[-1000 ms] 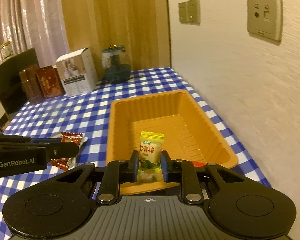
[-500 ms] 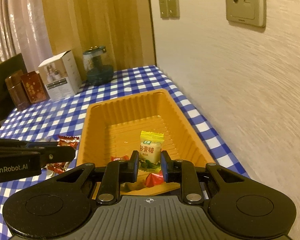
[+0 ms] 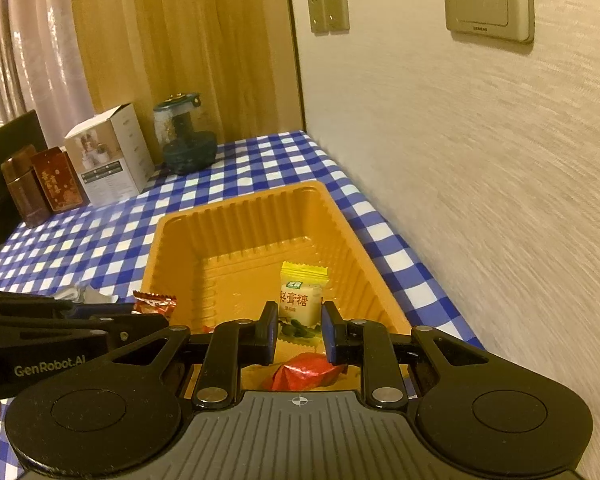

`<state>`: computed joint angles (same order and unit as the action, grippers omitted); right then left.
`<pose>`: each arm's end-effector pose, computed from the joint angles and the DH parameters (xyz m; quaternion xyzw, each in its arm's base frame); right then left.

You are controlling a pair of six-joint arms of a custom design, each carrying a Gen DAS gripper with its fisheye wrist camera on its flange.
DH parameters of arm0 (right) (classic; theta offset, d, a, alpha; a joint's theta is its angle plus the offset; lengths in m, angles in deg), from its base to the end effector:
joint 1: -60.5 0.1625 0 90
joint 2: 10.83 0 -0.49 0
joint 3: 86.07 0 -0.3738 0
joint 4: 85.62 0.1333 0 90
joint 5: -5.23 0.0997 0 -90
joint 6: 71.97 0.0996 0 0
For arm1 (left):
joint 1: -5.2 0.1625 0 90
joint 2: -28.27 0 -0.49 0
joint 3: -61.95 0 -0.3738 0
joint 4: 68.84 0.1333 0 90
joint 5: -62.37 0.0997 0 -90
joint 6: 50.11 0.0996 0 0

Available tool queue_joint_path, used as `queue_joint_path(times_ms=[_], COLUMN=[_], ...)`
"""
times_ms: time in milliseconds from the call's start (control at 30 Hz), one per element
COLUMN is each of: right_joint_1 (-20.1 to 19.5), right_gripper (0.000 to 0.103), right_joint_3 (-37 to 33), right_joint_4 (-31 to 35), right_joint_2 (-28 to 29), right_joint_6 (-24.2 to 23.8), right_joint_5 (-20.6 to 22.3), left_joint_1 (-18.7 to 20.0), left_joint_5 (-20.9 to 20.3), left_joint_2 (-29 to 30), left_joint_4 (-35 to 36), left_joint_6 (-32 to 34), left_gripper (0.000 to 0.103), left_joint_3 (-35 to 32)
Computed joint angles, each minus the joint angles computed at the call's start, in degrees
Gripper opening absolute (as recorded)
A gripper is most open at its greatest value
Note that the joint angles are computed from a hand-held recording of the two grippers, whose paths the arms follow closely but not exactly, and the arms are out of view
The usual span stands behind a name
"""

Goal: Organize snacks
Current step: 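Open both tools to drop the chocolate bar and yellow candy into the tray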

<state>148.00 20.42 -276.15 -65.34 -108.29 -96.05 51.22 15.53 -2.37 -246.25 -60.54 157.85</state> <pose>0.0852 -0.6583 0.2771 0.2252 -0.8797 0.3561 0.2205 -0.3396 -0.6420 0.0430 0.1957 0.8941 -0.3239 0.2394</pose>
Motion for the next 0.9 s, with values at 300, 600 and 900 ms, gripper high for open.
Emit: queue_joint_path(times_ms=[300,600,900], right_joint_1=[-0.10,0.02,0.60], right_gripper=[0.023,0.023,0.023], right_joint_3=[0.04,0.00,-0.18], right_joint_4=[-0.19,-0.01,0.19], right_joint_2=[0.35,0.38,0.65], right_joint_6=[0.37,0.31,0.21], right_joint_5=[-0.17,-0.02,0.40], left_joint_1=[0.67,0.69,0.17], left_joint_5=[0.47,0.47,2.60], left_joint_2=[1.12,0.40,-1.69], left_joint_4=[0.15,0.03,-2.56], left_joint_6=[0.79,0.32,-1.40], left_gripper=[0.022,0.022,0.023], left_joint_3=[-1.50,-0.43,4.00])
